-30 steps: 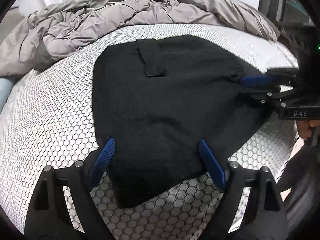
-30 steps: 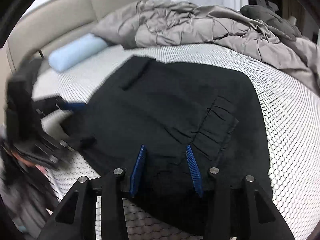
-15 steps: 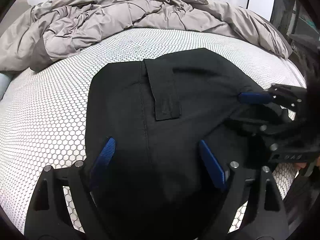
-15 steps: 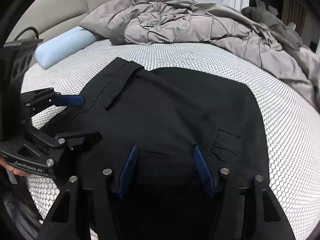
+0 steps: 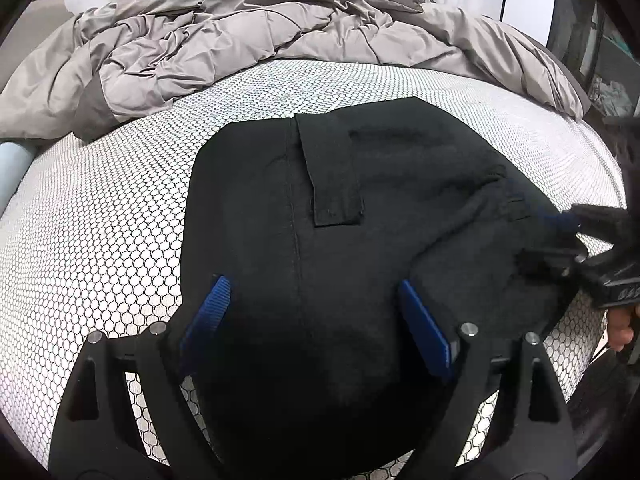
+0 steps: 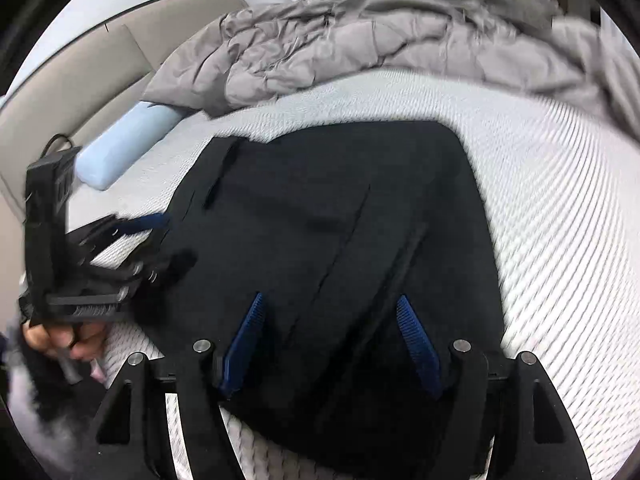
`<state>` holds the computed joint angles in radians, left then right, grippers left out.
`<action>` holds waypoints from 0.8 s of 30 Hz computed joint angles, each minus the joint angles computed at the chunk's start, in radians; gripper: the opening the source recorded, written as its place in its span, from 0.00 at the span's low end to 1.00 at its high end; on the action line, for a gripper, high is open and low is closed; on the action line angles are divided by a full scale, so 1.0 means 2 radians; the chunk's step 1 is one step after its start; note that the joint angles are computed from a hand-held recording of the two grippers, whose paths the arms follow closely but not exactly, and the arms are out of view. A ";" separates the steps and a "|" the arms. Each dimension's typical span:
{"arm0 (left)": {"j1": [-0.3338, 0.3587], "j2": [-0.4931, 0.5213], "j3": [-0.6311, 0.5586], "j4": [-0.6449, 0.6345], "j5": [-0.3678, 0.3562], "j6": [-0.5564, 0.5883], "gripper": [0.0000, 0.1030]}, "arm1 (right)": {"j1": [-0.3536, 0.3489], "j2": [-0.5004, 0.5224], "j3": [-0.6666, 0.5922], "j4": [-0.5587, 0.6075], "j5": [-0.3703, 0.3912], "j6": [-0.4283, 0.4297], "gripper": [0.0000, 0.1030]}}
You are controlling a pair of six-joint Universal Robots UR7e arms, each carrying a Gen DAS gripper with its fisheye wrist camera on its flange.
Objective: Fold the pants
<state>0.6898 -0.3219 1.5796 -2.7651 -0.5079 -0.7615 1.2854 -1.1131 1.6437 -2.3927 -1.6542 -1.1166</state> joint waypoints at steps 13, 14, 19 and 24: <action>-0.010 -0.014 0.025 -0.079 0.015 0.028 0.82 | -0.013 -0.020 -0.004 0.011 0.042 -0.005 0.58; -0.009 -0.018 0.030 -0.088 0.021 0.021 0.83 | -0.015 -0.025 0.000 -0.011 0.054 -0.001 0.64; 0.021 -0.043 0.037 -0.001 -0.015 -0.120 0.83 | -0.018 0.006 -0.042 -0.019 0.007 0.065 0.78; 0.007 -0.043 0.039 0.030 0.000 -0.165 0.83 | -0.016 0.011 -0.026 -0.058 -0.022 0.035 0.83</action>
